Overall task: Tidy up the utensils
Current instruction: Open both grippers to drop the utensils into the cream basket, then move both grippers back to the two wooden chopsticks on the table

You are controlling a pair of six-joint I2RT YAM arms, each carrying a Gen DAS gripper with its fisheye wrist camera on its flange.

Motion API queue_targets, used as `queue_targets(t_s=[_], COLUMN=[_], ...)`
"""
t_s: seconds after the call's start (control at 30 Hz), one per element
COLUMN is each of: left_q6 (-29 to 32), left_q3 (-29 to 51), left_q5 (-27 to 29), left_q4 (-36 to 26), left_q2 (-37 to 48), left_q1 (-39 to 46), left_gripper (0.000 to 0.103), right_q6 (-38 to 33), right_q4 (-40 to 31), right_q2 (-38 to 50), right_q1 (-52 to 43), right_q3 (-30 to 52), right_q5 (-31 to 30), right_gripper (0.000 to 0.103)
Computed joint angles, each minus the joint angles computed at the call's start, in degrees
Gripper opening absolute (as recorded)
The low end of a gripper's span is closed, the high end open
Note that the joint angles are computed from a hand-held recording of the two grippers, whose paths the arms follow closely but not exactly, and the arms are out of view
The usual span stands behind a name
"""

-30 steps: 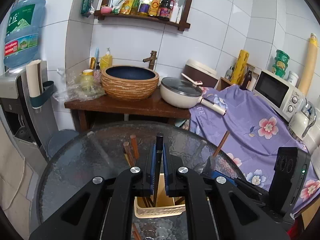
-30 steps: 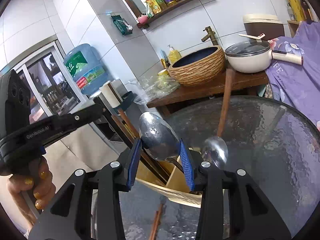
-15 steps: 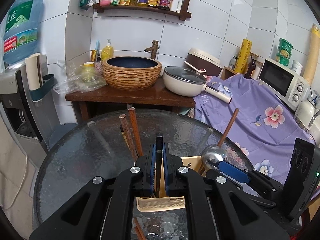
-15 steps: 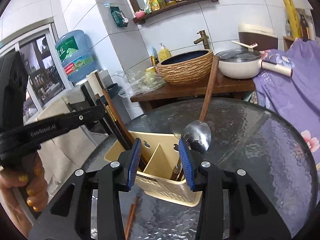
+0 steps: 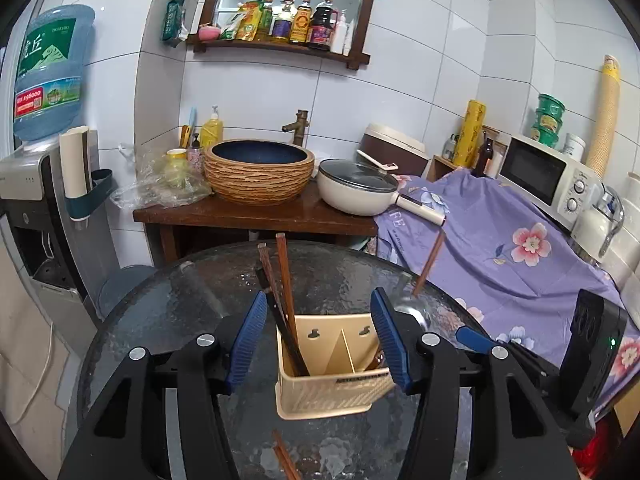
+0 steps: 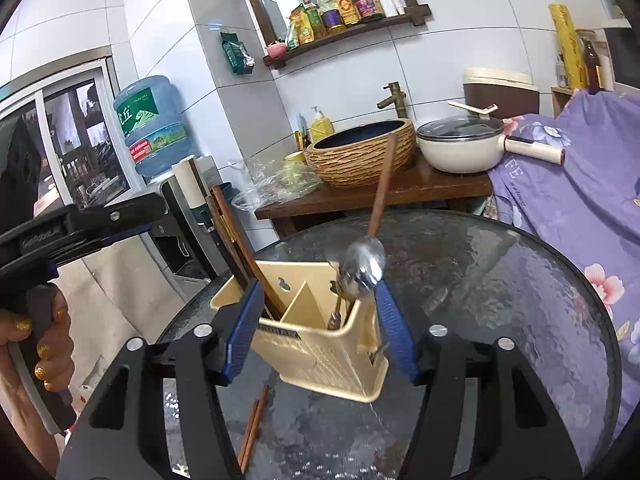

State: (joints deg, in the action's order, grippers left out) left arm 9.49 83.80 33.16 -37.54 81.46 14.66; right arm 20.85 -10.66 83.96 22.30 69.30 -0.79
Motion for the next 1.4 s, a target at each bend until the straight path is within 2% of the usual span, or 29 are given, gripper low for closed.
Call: queue_targets(t_s=[0.07,0.27,0.37,0.53,0.63,0.8,0.87,1.07,1.2,1.4], left_q6=[1.12,6.78,10.97,17.93,19.77,19.85,19.82,18.39,17.99,17.39], left_q3=[-2.3,-10.52,-14.65,-23.84,-26.98,-30.8,-31.51,-33.17,-35.0,-37.36], left_q5=[1.68,6.48,7.45,3.71,2.37,-0.68,-1.98,-6.68,-9.62,-10.72], left_q4=[0.12,-0.41,-1.68,-1.59,-1.26,1.14,1.65,5.18,8.45,11.09], left_q2=[-2.02,-8.26,-9.67,-11.16,-10.18,-8.21,-7.04,-3.49,-2.31,-1.76], left_q1=[1.35,6.79,9.36,10.71,11.05,10.32,9.68,6.4,3.87,2.36], left_gripper=[0.063,0.077,0.078,0.079,0.078,0.063,0.054,0.046,0.045,0.045], right_q6=[0.41,0.03,0.37,-1.29,-2.13,-1.34,-0.95,-0.21,0.58,1.3], right_q4=[-0.1,-2.35,-3.81,-5.75,-5.94,-6.04,-5.51,-4.21,-3.26,-3.43], right_q2=[-2.3,-7.93,-10.75,-12.54,-12.31,-10.13,-8.87,-4.86,-3.87,-4.34], right_q1=[-0.01,1.84,3.51,6.0,7.06,10.66,12.97,18.4,18.77,17.76], right_q3=[-2.24,-6.94,-10.06,-14.59,-16.94,-19.81,-20.35,-19.55,-19.7,-20.46], right_q5=[0.41,2.7,5.12,8.55,7.67,5.35,5.26,7.14,6.6,6.05], right_gripper=[0.061,0.065,0.068,0.068,0.068,0.068,0.068,0.068,0.068,0.068])
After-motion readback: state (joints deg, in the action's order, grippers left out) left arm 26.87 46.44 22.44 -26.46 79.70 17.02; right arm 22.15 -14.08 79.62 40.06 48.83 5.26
